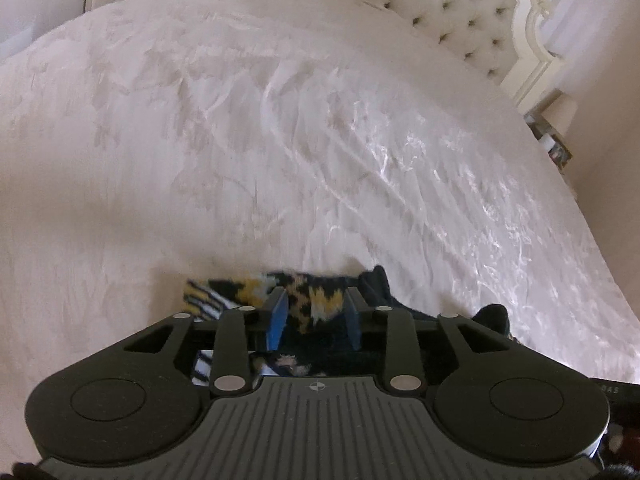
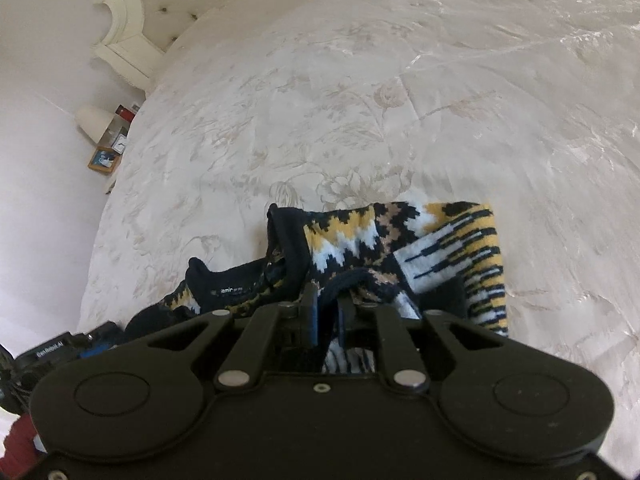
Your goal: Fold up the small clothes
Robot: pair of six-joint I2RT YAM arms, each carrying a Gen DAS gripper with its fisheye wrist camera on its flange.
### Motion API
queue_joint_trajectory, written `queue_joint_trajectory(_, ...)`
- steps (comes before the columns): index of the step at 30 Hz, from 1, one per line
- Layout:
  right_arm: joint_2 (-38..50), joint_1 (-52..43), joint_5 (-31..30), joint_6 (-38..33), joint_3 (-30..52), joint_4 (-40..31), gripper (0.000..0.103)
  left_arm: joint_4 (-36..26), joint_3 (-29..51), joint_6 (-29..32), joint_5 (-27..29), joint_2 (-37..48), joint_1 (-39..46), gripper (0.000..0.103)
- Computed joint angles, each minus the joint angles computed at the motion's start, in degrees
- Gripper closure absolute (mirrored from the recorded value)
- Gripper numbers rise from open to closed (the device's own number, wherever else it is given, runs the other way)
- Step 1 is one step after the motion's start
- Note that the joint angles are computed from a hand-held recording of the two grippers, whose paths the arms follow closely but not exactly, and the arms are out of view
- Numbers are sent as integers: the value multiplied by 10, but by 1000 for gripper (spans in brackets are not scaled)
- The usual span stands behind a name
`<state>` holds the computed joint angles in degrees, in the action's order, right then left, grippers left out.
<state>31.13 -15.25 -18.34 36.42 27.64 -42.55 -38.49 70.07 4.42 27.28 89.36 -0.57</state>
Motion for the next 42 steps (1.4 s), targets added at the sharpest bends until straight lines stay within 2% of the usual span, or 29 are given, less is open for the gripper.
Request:
queue_joint_trajectory(8, 12, 3, 11, -3, 8, 13, 80, -14, 14, 25, -2, -5, -1, 67)
queue_joint_trajectory(11, 2, 2, 25, 4, 12, 16, 65, -21, 13, 40, -1, -10, -3, 66)
queue_joint_trajectory(12, -8, 2, 36, 8, 12, 18, 55, -23, 13, 46, -2, -12, -4, 66)
queue_joint_trajectory(13, -16, 0, 40, 10, 12, 21, 50, -25, 11, 50, -4, -14, -4, 66)
queue_joint_trajectory(17, -24, -2, 66, -8, 27, 7, 48, -37, 6, 69, -11, -17, -7, 65)
queue_joint_trajectory(21, -22, 50, 119, -51, 38, -16, 34, -41, -12, 94, -29, -20, -12, 64)
queue_joint_trajectory(25, -7, 116, 170, -70, 33, -26, 33, -53, -19, 122, -50, -3, -17, 63)
queue_joint_trajectory(28, 7, 144, 188, -72, 25, -20, 32, -57, -16, 134, -69, 17, -25, 63)
queue_joint_trajectory(38, 82, 157, 188, -108, 3, 18, 22, -47, -9, 133, -114, 72, -52, 53)
queue_joint_trajectory(42, 103, 165, 185, -114, -10, 35, 17, -32, -17, 129, -127, 77, -65, 43)
